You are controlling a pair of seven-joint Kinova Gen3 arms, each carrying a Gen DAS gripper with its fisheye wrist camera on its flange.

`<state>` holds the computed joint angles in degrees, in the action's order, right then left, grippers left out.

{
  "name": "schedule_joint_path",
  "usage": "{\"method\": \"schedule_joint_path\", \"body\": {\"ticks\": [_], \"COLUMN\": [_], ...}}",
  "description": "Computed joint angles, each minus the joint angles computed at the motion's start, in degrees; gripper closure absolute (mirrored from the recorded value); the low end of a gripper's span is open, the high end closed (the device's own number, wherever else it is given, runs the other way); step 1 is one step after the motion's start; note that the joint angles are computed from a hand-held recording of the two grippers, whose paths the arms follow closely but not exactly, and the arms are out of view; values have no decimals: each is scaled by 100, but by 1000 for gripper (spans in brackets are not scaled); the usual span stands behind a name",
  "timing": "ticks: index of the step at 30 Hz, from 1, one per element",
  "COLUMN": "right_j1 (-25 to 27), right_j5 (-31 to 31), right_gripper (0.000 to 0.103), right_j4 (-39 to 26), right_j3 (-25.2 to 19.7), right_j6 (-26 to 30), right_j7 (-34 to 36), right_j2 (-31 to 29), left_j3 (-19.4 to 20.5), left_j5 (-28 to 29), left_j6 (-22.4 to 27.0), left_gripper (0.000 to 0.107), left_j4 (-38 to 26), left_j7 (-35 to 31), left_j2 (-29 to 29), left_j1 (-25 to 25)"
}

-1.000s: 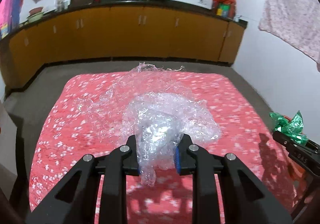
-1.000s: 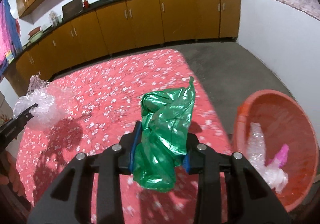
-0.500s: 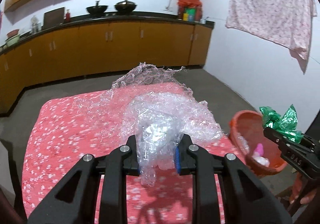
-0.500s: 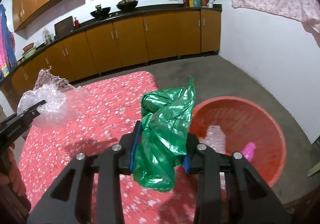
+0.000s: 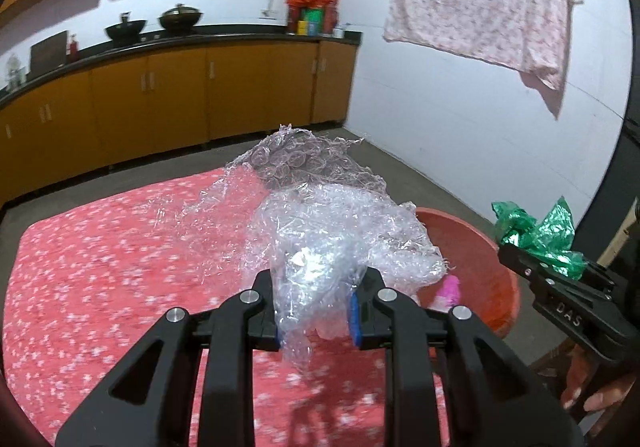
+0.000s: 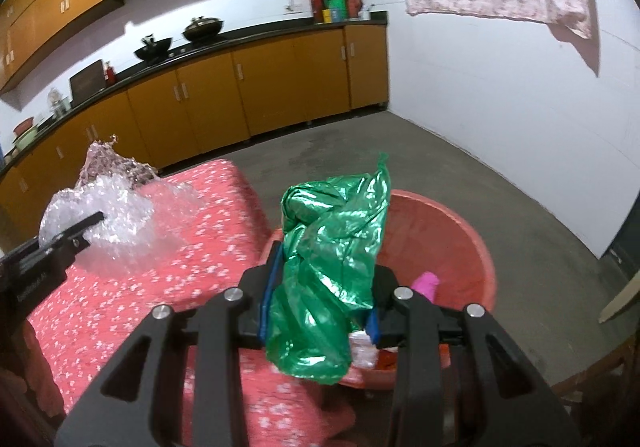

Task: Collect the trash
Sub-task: 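Carry the green bag to the basket with the right tool while the left tool carries the bubble wrap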

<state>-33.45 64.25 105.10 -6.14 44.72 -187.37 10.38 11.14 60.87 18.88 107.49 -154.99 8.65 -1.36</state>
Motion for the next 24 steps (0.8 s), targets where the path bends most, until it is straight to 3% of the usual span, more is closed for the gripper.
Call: {"method": "schedule_joint_path", "body": {"ticks": [9, 24], "right_j1": [264, 741], "right_j5": [56, 103], "right_gripper": [69, 69], "right_j4": [330, 518], "right_j3": [37, 257], "right_j6": [-10, -534], "right_j7": [-237, -306], "right_j2": [-163, 16], "left_j3": [268, 845], "left_j5": [-653, -2454], "left_j6": [-89, -245], "left_gripper": [85, 85], "left_j4": [-274, -981], "left_j7": [572, 2029], "left_j2": [291, 1127], "left_j1": [321, 652]}}
